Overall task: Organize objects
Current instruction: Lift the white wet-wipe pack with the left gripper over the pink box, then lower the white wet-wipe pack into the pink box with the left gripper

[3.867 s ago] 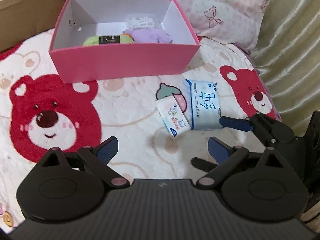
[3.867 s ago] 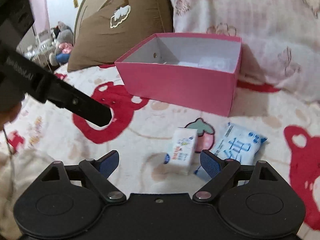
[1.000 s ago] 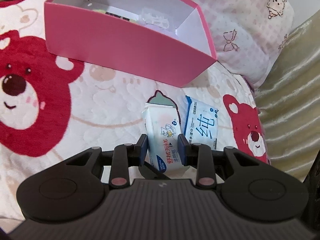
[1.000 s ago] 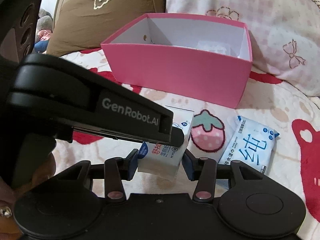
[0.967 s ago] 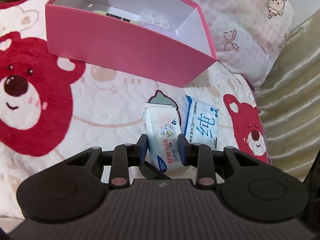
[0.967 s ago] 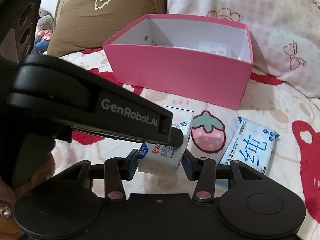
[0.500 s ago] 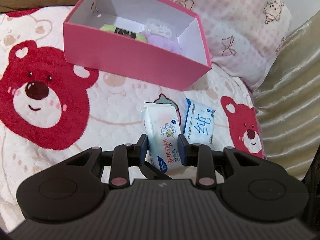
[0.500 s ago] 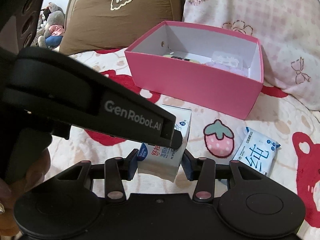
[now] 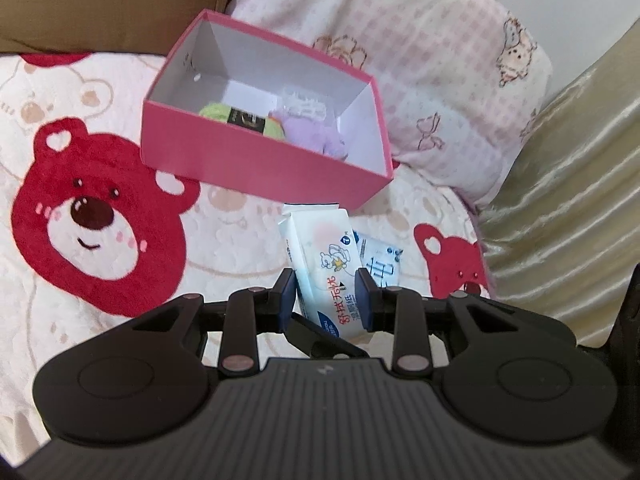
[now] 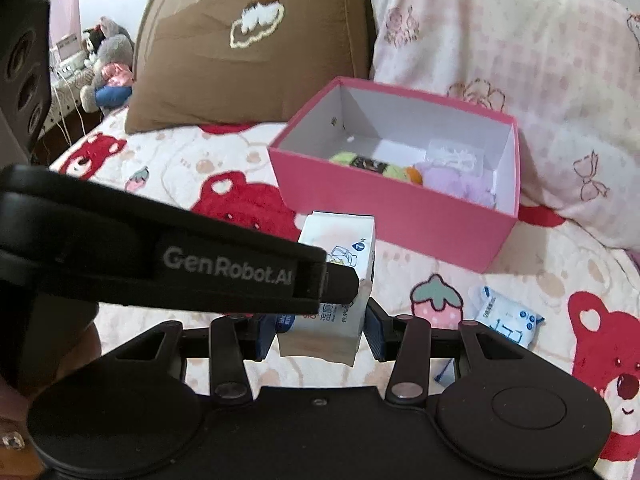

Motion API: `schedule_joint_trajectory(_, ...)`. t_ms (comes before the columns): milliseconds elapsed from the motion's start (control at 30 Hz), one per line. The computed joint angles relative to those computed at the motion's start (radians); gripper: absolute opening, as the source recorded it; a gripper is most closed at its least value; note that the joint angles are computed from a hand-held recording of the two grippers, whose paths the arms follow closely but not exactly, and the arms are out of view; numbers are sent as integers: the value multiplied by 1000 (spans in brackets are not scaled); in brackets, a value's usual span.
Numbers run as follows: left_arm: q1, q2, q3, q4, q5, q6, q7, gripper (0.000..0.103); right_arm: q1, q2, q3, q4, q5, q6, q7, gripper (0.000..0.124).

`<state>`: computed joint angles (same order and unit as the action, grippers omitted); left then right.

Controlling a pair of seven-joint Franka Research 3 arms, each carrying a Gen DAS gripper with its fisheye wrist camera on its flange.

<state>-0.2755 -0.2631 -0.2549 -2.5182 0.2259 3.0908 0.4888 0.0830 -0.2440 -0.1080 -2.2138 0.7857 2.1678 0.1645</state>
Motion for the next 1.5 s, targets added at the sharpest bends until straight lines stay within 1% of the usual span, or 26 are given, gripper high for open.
schedule_joint_trajectory(67, 56, -18, -43, -11, 40, 24, -40, 29, 3, -13, -2, -9, 23, 3, -7, 49)
schedule_joint_trajectory(167, 124, -45, -91, -15, 97, 32, -82, 29, 23, -54, 4, -57, 82, 81, -71, 49)
schedule_joint_trajectory(233, 142, -57, -95, -19, 119, 43, -93, 29, 41, -73, 2, -75, 114, 110, -108, 48)
schedule_joint_trajectory(267, 141, -59, -88, -19, 121, 47, -95, 29, 48, -79, -1, -80, 127, 118, -122, 48)
schedule_joint_trajectory(333, 140, -53, -77, -4, 131, 33, -82, 29, 61, -77, -6, -73, 154, 124, -138, 48)
schedule_joint_trajectory(400, 157, -43, -84, 15, 149, 20, -83, 29, 71, -65, -3, -65, 183, 140, -137, 48)
schedule_joint_trajectory(467, 151, -28, -70, 40, 155, -2, -73, 30, 78, -54, 3, -57, 203, 155, -121, 48)
schedule_joint_trajectory(567, 104, 7, -8, 67, 122, 1, -28, 30, 82, -27, 10, -30, 209, 161, -86, 48)
schedule_joint_trajectory(600, 97, 15, 4, 71, 112, 8, -17, 29, 82, -18, 14, -18, 205, 161, -68, 48)
schedule_joint_trajectory(633, 100, 21, 7, 74, 109, 17, -14, 29, 82, -5, 17, -3, 202, 159, -51, 48)
schedule_joint_trajectory(733, 155, 34, -30, 88, 144, 24, -43, 29, 84, 22, 23, 25, 212, 155, -28, 48)
schedule_joint_trajectory(833, 159, 48, -22, 107, 151, 8, -45, 29, 89, 31, 36, 27, 225, 175, -21, 48)
schedule_joint_trajectory(933, 201, 56, -41, 128, 204, 7, -72, 29, 96, 43, 42, 38, 244, 180, -10, 48)
schedule_joint_trajectory(967, 204, 63, -39, 140, 213, -4, -72, 29, 98, 49, 43, 46, 253, 177, -4, 48)
schedule_joint_trajectory(1033, 188, 76, -16, 159, 208, -17, -53, 29, 100, 68, 46, 68, 264, 169, 5, 48)
schedule_joint_trajectory(1100, 162, 96, 17, 178, 170, -15, -25, 29, 102, 84, 55, 86, 264, 177, 10, 48)
schedule_joint_trajectory(1200, 98, 140, 81, 218, 58, -13, 94, 29, 109, 99, 68, 97, 283, 218, -21, 48)
schedule_joint_trajectory(1233, 89, 153, 88, 233, 31, -20, 127, 29, 112, 109, 70, 104, 299, 232, -46, 49)
schedule_joint_trajectory(1267, 93, 167, 85, 252, 27, -30, 140, 29, 113, 121, 70, 114, 311, 235, -59, 49)
schedule_joint_trajectory(1333, 123, 188, 62, 277, 85, -35, 102, 29, 107, 153, 71, 148, 314, 219, -57, 48)
schedule_joint_trajectory(1400, 138, 213, 54, 303, 128, -38, 69, 30, 99, 183, 76, 184, 310, 202, -45, 48)
schedule_joint_trajectory(1433, 135, 225, 58, 314, 120, -44, 80, 30, 94, 199, 79, 202, 304, 193, -37, 48)
schedule_joint_trajectory(1500, 127, 254, 67, 341, 51, -51, 142, 30, 85, 233, 87, 241, 284, 175, -17, 48)
